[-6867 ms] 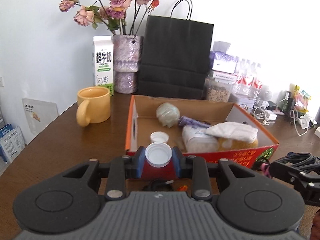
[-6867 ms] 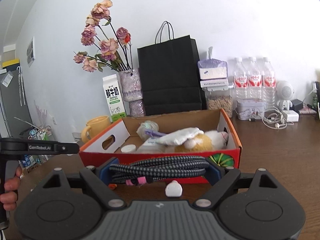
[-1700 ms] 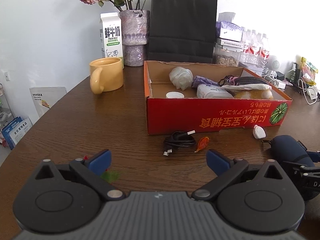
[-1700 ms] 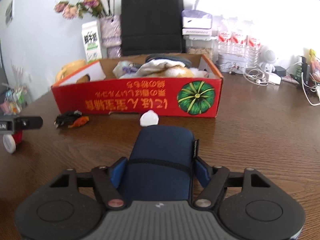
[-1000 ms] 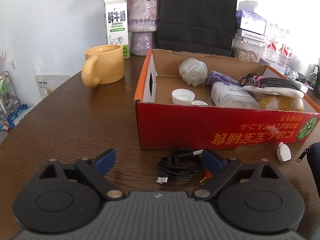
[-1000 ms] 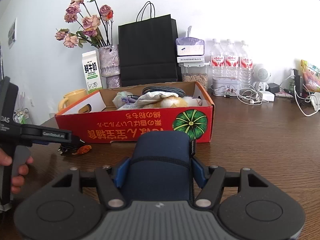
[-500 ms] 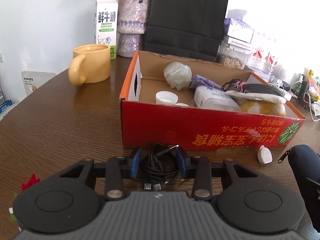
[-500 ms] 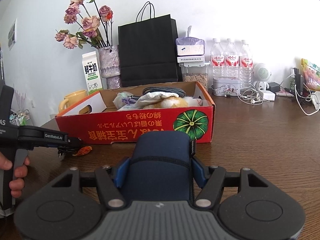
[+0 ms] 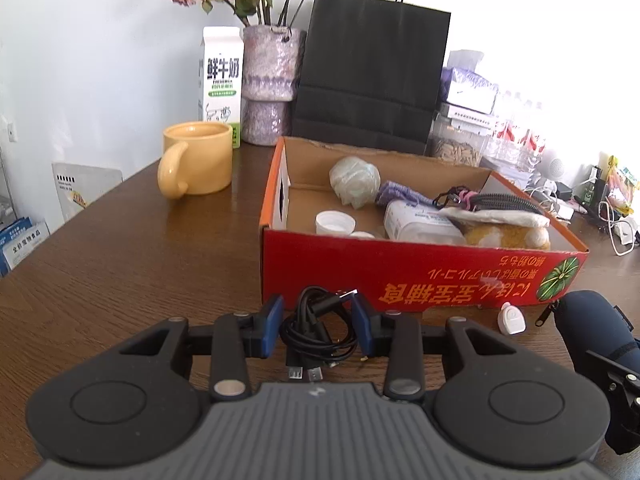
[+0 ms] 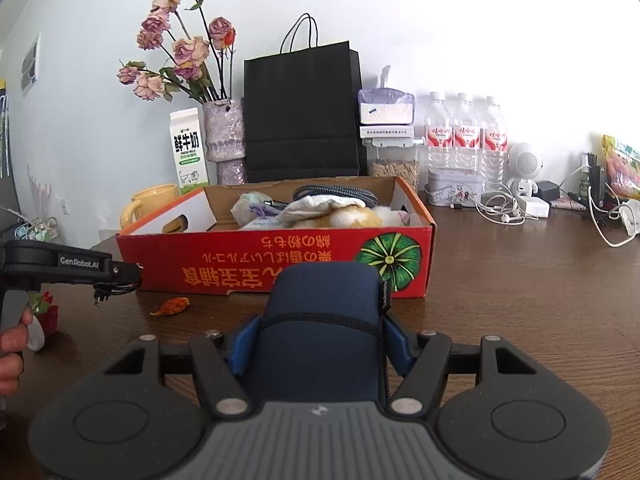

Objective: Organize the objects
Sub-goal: 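Carry the blue pouch and black cable over the box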

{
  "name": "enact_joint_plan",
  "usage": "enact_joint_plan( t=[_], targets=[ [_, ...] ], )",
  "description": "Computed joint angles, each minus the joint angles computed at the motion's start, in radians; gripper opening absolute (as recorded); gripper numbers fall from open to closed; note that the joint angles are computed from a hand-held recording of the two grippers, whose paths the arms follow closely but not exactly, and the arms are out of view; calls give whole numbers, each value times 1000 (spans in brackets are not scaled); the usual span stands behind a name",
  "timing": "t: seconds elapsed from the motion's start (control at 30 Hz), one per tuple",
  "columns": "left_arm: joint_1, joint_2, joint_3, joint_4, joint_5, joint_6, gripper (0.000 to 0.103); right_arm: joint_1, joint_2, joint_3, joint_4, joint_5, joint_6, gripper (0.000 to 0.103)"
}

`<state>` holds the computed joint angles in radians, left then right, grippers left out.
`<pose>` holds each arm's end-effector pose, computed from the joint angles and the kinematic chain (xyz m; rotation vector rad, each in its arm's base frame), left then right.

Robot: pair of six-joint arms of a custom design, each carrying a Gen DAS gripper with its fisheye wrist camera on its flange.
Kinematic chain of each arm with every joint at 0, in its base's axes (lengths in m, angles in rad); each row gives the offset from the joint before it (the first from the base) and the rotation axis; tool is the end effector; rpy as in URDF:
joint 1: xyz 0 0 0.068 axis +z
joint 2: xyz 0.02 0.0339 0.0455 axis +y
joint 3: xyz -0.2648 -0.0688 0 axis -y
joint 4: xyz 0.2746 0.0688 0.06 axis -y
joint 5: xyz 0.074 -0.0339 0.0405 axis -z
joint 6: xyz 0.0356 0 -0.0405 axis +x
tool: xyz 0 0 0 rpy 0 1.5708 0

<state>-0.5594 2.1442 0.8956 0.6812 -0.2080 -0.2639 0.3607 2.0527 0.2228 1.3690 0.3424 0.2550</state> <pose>0.3423 -0.2057 0.0360 0.1932 2.1272 -0.2640 0.2163 0.0688 0.0195 0.1080 2.0005 0.0460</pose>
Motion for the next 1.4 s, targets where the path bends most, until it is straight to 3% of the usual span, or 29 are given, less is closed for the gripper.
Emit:
enact_joint_plan(
  t=[0.37,0.7,1.0,1.4],
  targets=[
    [-30,-87,-53,58,-7,25,38,26,-119,5,-63,0,-32,64],
    [-52,-105,11,50,-7,32,38,8,-237,82,-193,-32,-94,64],
    [-44,-50,156,-6,-7,4,38,-54,-229,245,-305,-103,-129,64],
    [12,116,445,-147,-24,-36,38,-122,-39,568,-432,-217,-100,64]
  ],
)
